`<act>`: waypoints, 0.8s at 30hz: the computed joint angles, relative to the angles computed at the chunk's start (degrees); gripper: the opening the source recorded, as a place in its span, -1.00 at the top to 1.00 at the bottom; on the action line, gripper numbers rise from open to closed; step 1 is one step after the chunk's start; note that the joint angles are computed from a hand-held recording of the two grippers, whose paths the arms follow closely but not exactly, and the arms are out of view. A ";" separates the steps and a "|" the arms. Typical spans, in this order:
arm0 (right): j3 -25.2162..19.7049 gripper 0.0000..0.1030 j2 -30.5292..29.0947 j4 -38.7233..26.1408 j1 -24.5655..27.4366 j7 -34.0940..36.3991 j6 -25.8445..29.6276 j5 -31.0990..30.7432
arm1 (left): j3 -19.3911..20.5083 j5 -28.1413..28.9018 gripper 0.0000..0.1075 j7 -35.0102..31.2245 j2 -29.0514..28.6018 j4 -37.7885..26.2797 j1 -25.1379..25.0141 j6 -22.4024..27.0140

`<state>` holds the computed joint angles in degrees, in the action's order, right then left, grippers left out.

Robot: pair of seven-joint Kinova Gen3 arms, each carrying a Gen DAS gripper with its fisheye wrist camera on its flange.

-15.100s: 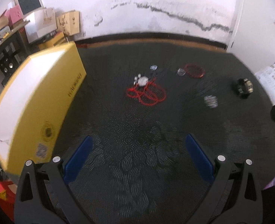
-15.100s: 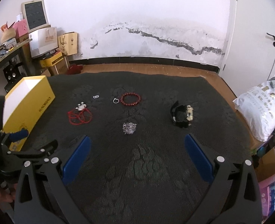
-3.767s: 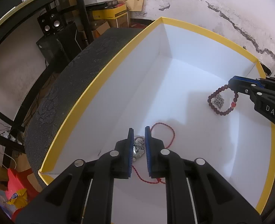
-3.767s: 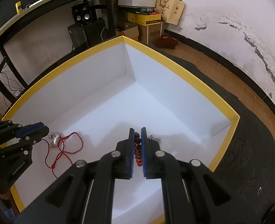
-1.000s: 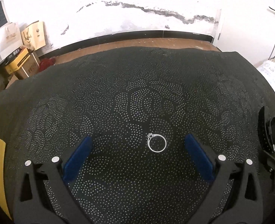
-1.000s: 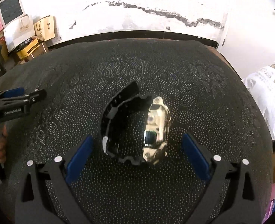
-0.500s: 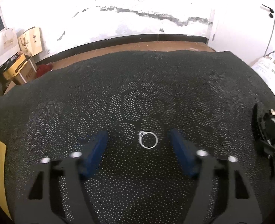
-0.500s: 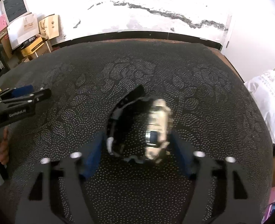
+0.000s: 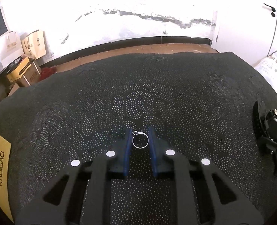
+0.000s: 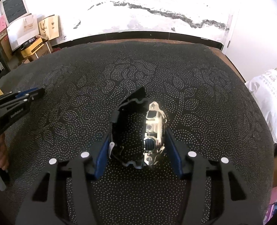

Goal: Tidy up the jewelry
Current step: 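Grasp the silver ring with the left tool while the right grasps the black watch, then carry the ring and watch over the white box with both tools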

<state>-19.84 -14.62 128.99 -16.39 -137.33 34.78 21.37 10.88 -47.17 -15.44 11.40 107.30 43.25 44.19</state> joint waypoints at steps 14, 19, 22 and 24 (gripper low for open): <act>-4.90 -0.06 -4.81 -6.43 -0.39 -0.21 7.12 -1.72 | 4.41 7.44 0.67 -7.58 -8.60 -0.61 -2.31 7.29; -9.71 -0.06 -5.66 -12.17 -1.41 -2.03 11.41 -1.54 | 7.39 13.22 0.67 -11.27 -17.78 0.35 -5.35 13.13; -14.47 -0.06 -4.78 -17.17 -2.17 -4.53 14.50 -0.09 | 8.70 15.48 0.67 -13.91 -24.16 0.40 -6.87 18.67; -17.11 -0.06 -3.65 -20.19 -2.97 -6.09 16.47 1.25 | 9.00 16.79 0.67 -15.86 -28.57 0.41 -7.97 22.40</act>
<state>-36.95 -18.26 108.79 -19.36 -143.42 51.26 22.62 19.88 -30.38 -31.31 -17.16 107.72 35.28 66.59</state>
